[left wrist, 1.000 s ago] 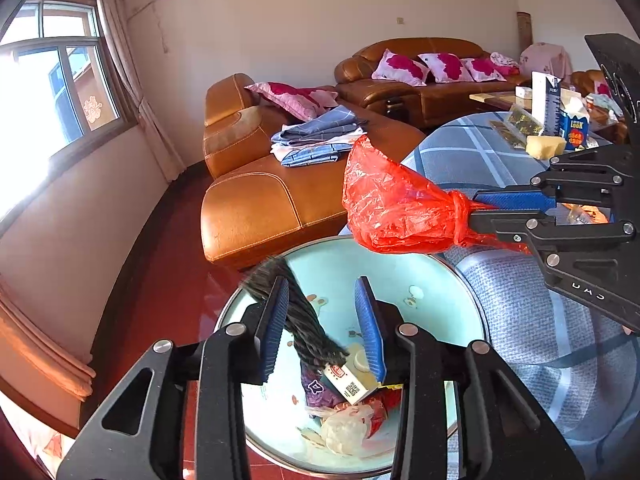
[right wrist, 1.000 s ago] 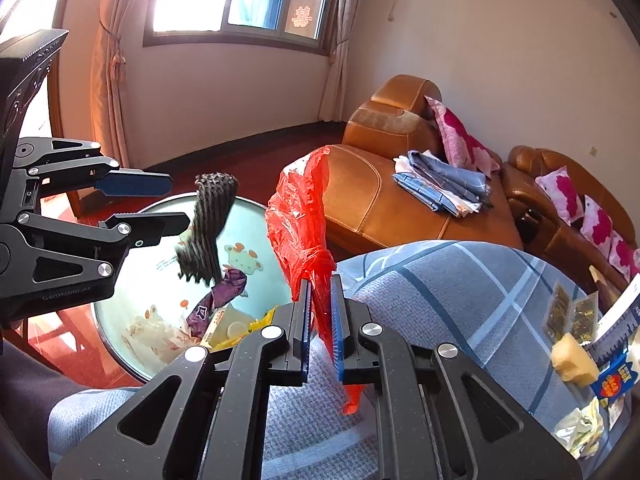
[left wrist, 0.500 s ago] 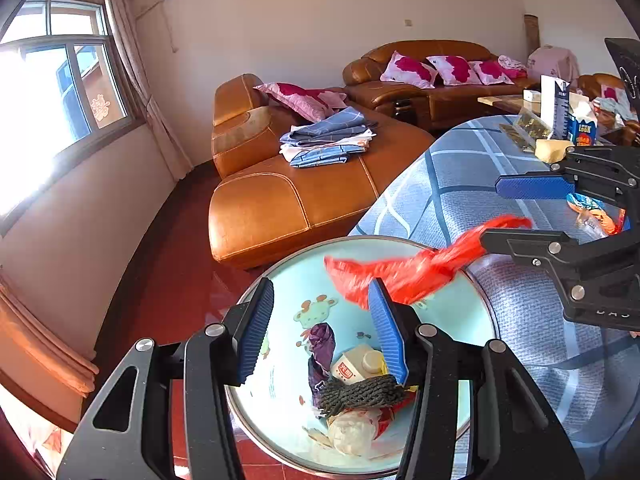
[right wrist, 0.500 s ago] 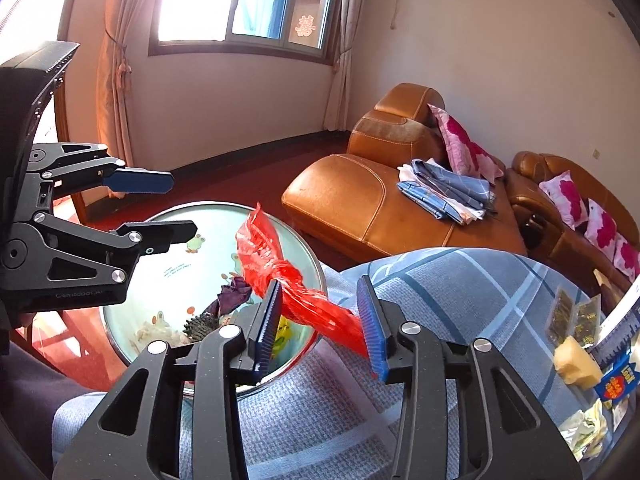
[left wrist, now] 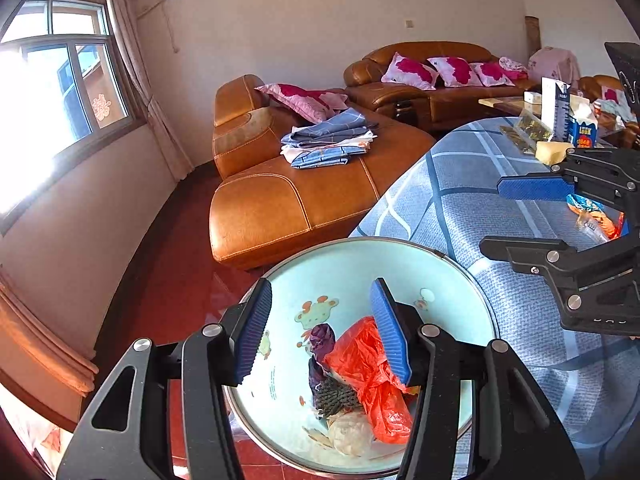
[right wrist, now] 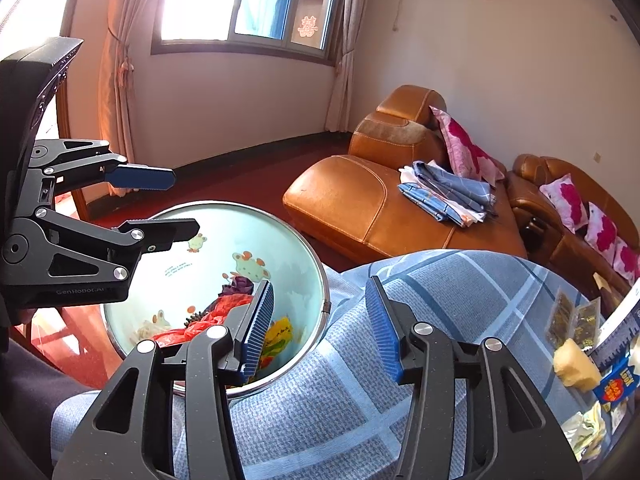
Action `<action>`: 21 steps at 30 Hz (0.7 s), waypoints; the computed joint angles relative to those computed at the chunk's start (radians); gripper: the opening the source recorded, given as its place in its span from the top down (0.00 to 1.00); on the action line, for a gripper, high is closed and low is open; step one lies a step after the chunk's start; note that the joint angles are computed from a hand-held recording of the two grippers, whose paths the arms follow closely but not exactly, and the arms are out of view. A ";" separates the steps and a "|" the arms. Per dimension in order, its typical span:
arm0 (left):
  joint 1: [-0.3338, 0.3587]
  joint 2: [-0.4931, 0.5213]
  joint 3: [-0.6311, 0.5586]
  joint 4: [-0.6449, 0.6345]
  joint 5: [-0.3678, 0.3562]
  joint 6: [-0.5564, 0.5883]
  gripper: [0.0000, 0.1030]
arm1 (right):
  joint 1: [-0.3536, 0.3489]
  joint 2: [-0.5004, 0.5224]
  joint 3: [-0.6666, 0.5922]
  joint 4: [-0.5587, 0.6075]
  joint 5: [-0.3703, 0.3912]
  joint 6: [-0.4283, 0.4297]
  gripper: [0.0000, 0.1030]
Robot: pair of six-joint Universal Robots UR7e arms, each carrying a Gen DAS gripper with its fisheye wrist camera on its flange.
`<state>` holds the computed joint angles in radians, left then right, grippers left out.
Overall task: Collect trash
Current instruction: 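Move both open tools from the bucket back over the table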
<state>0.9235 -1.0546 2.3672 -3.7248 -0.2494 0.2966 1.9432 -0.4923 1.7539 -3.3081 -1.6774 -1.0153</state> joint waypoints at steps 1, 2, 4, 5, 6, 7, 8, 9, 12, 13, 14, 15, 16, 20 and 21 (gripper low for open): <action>0.000 0.000 0.000 -0.001 -0.001 0.000 0.50 | 0.000 0.000 0.000 0.000 0.000 0.001 0.52; 0.000 0.001 0.000 -0.003 0.000 0.001 0.50 | 0.000 0.000 0.001 -0.002 -0.001 0.001 0.52; 0.000 0.001 -0.001 -0.001 0.000 0.000 0.50 | -0.002 0.001 0.002 -0.006 0.001 0.000 0.52; -0.001 0.002 -0.001 -0.002 0.000 0.000 0.50 | -0.003 0.001 0.002 -0.008 0.001 0.001 0.52; -0.001 0.002 -0.001 -0.002 0.000 0.001 0.50 | -0.003 0.002 0.002 -0.010 0.001 0.002 0.52; 0.000 0.001 -0.001 -0.002 0.000 0.002 0.50 | -0.004 0.002 0.003 -0.013 0.001 0.002 0.52; -0.001 0.000 -0.001 0.001 0.001 0.001 0.50 | -0.004 0.002 0.003 -0.015 0.000 0.002 0.52; -0.001 0.000 -0.002 0.000 0.001 0.000 0.50 | -0.003 0.002 0.004 -0.017 -0.001 0.003 0.51; -0.003 0.000 -0.002 0.004 0.002 -0.003 0.50 | -0.003 0.003 0.003 -0.019 -0.005 0.002 0.50; -0.003 0.001 -0.002 0.002 0.002 -0.002 0.50 | -0.004 0.002 0.004 -0.019 -0.004 0.002 0.50; -0.003 -0.001 -0.003 0.005 0.000 -0.003 0.49 | -0.004 0.002 0.004 -0.020 -0.004 0.002 0.50; -0.003 -0.002 -0.003 0.010 0.000 -0.006 0.49 | -0.004 0.002 0.003 -0.018 -0.003 0.003 0.50; -0.003 -0.002 -0.003 0.012 0.001 -0.006 0.49 | -0.004 0.002 0.005 -0.019 -0.003 0.004 0.50; -0.008 0.000 -0.004 0.010 -0.001 -0.002 0.44 | -0.004 0.003 0.015 -0.063 -0.012 0.019 0.50; -0.009 0.005 -0.006 0.006 -0.002 0.001 0.42 | -0.005 0.001 0.017 -0.073 -0.012 0.023 0.50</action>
